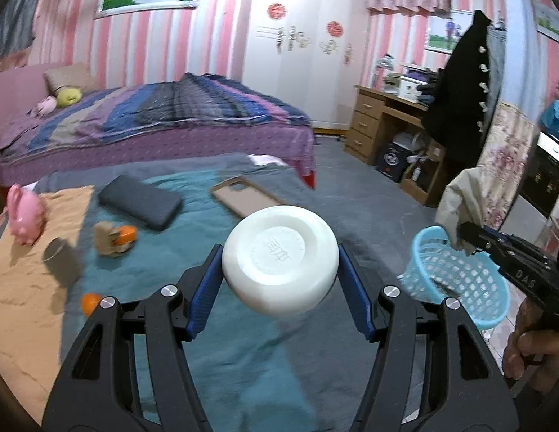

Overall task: Collect trash
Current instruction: 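Carry white container and grey cloth over the light-blue basket and release both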

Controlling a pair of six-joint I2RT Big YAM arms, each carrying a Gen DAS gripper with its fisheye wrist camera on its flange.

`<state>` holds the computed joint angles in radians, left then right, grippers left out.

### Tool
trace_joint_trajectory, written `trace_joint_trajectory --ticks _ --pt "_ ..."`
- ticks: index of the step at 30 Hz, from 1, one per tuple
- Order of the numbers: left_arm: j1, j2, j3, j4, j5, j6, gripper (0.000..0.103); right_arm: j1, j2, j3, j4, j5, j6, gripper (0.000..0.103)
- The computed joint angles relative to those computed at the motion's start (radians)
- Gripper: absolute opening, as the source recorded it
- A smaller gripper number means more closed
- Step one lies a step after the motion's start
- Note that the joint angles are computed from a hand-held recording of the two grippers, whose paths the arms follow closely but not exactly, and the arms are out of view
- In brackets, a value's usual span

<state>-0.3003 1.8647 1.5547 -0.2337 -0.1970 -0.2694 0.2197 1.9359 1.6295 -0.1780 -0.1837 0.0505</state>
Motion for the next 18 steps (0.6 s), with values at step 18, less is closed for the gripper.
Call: trace_joint_trajectory --ticks 18 --pt "-0.136 0.206 0.355 -0.137 0.078 0.047 0.061 -0.12 -0.035 -0.062 0.0 0.096 0.081 0.016"
